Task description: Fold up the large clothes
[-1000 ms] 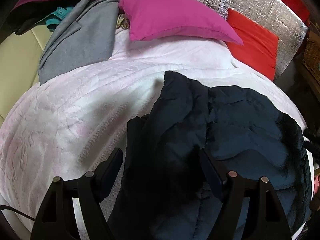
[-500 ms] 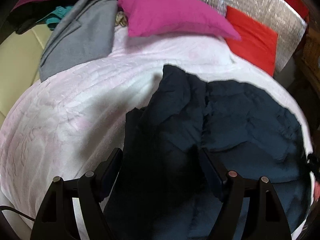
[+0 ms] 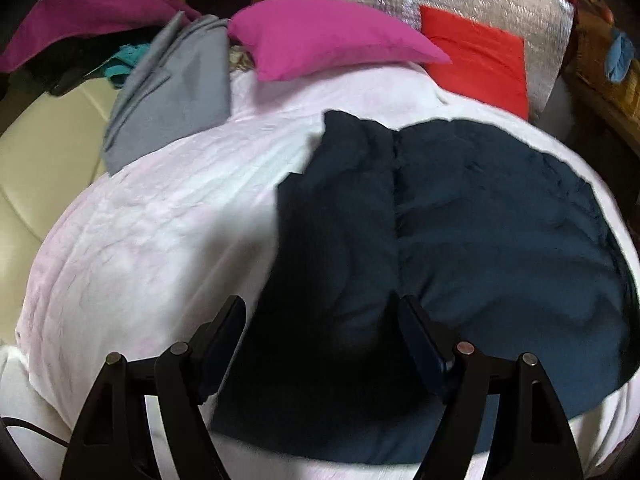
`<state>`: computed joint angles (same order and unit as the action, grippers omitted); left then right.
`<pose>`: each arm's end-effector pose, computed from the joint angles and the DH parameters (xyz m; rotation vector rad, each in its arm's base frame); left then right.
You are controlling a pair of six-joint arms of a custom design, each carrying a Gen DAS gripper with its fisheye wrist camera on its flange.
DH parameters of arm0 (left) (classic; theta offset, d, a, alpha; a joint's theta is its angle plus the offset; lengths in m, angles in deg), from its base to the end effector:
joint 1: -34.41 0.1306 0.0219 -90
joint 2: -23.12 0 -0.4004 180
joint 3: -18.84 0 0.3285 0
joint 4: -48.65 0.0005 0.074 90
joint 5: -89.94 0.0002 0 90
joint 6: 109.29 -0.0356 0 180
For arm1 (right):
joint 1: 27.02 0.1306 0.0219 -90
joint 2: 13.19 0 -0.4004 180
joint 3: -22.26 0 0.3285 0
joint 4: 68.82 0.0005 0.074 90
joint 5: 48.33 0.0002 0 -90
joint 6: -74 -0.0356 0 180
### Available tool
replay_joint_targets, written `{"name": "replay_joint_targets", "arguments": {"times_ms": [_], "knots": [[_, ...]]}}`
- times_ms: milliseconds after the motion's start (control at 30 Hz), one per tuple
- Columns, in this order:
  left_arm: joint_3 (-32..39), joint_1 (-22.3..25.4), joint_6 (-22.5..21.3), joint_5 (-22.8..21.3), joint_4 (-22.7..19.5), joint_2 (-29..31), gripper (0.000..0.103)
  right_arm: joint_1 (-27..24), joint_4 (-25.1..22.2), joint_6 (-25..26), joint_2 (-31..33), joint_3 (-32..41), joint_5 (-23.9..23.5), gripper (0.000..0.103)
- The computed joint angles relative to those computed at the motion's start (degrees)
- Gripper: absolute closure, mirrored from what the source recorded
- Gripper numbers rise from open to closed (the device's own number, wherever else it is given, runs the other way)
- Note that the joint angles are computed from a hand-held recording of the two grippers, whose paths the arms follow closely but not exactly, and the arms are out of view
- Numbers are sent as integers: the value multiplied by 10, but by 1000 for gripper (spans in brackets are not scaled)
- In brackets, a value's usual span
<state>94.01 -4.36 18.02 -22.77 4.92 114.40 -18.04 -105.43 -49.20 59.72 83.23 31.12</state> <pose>0.3201 -0.2401 0.3473 -0.1030 2.4921 -0.0196 0.2930 0.0524 0.3635 0.4347 2.4379 0.5501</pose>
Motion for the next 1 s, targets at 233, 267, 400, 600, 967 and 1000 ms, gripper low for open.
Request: {"name": "replay_joint_targets", "arguments": {"times_ms": [233,267,400,600,967,1000], "knots": [[-116,20,101,96,62,-124,24,-77,29,-63,-83,-70,-146,25],[-130,25,118,118,73,-133,24,-88,40,-77,-86,-82,-168,25],[-165,37,169,226,119,-137,22,-122,93,-128,-82,-124,-212,23],[-192,78,260,362,217,-94,22,-139,176,-189,-14,-142,-225,22],[-182,116,338,372,356,-20,36,-113,255,-242,61,-109,-161,25],[-176,116,329,367,356,-16,44,-101,236,-223,67,-95,-140,31]]}}
